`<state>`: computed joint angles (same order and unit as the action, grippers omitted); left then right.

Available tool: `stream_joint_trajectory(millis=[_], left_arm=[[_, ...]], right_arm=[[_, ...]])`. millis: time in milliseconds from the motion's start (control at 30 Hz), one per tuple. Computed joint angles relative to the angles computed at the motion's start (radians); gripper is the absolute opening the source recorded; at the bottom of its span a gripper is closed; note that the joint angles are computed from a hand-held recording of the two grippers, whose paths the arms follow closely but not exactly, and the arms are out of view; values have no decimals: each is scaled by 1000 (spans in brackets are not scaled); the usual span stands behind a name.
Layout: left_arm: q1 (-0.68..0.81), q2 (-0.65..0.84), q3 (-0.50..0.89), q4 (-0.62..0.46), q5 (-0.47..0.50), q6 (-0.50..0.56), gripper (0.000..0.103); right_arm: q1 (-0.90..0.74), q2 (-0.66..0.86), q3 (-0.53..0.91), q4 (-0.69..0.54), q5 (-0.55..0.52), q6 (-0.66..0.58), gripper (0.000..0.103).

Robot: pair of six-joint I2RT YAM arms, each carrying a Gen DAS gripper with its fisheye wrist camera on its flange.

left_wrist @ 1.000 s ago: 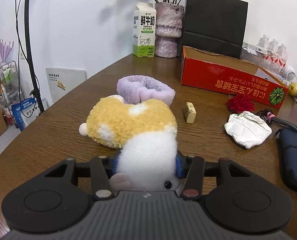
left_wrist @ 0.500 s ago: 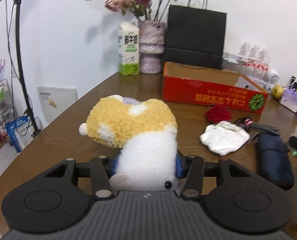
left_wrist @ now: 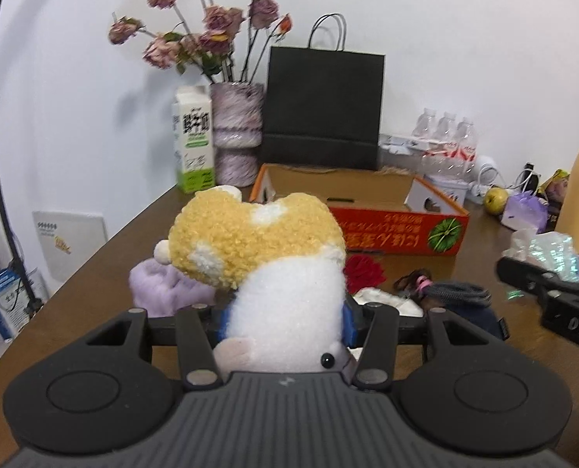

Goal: Organize objects
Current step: 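Carry the plush sheep and plastic bag over the red box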

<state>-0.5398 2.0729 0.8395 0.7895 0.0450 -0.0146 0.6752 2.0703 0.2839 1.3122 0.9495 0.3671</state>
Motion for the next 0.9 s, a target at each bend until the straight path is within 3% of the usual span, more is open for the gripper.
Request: stream_joint_trajectory(millis=[400,900], left_arm=[[-70,40,205,-94,-7,-13,50],[-114,221,562,-261,-80,-47,50]], right_arm=[[-187,-137,63,-108,-186,-120,43],[-409,-102,247,-229,-409,-165,43]])
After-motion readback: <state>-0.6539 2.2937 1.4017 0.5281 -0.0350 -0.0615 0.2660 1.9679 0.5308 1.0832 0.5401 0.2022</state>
